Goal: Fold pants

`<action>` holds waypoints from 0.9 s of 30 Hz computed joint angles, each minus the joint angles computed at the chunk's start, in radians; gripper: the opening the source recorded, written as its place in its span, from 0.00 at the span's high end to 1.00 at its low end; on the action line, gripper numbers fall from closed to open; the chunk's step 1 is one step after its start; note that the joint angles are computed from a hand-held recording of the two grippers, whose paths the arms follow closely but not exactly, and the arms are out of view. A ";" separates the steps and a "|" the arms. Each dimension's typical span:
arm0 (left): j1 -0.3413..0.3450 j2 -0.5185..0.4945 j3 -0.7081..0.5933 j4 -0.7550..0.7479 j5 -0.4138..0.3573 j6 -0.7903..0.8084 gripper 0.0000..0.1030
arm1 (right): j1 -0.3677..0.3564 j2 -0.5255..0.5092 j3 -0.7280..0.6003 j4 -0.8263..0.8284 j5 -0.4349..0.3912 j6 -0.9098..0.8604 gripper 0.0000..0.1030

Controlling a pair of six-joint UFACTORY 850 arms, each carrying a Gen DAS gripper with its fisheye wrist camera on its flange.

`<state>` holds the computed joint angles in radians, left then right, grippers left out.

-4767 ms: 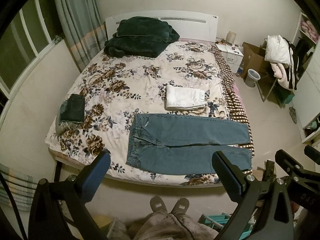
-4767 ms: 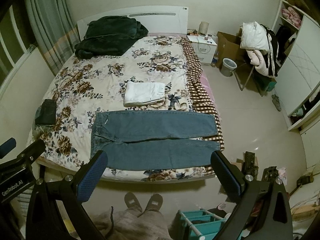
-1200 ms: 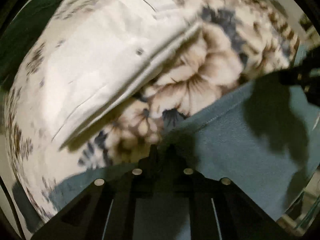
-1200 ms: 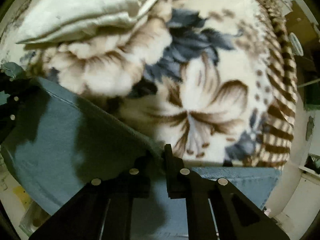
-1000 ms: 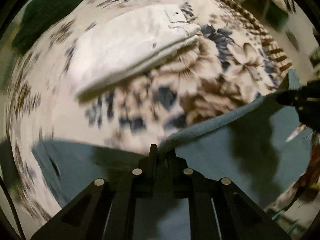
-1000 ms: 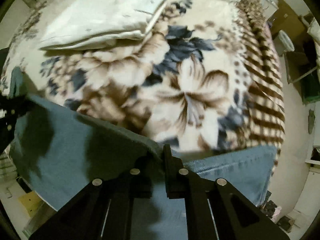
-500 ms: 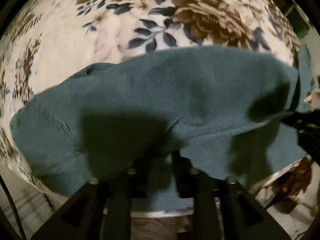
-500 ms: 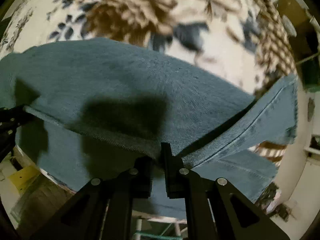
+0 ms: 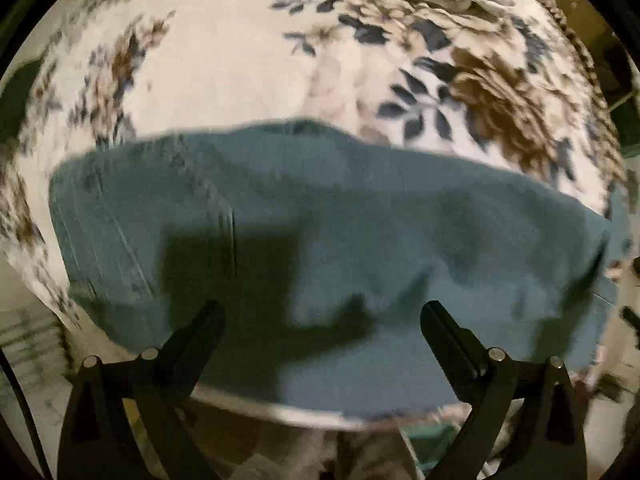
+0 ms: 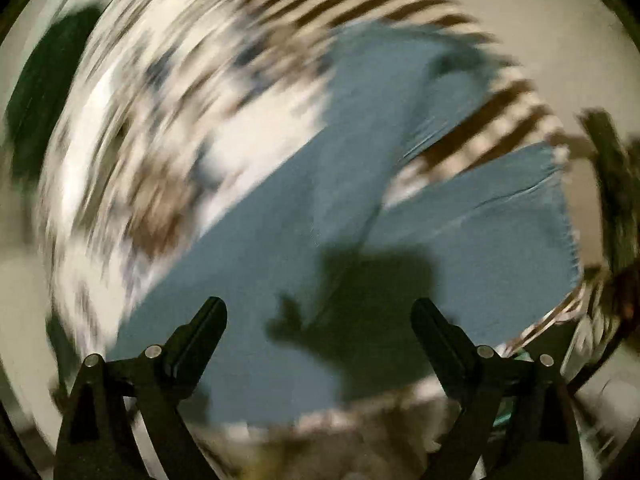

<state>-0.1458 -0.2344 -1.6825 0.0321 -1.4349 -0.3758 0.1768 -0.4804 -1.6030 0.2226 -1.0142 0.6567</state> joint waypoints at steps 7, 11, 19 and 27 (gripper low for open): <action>-0.060 -0.088 -0.045 0.136 0.039 -0.016 0.03 | -0.043 -0.232 -0.229 -0.111 -0.059 0.070 0.09; -0.080 -0.099 -0.058 0.153 0.029 -0.017 0.03 | -0.023 -0.194 -0.180 -0.176 -0.046 0.084 0.62; -0.104 -0.026 -0.040 0.069 -0.019 -0.042 0.03 | -0.096 0.268 0.317 0.020 0.199 0.098 0.75; -0.121 0.023 0.052 0.064 -0.038 -0.061 0.03 | -0.184 0.324 0.541 0.230 0.196 0.017 0.31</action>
<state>-0.2672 -0.2110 -1.6308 0.0961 -1.4726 -0.4366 -0.0071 -0.1567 -1.0622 0.4531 -0.8179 0.6736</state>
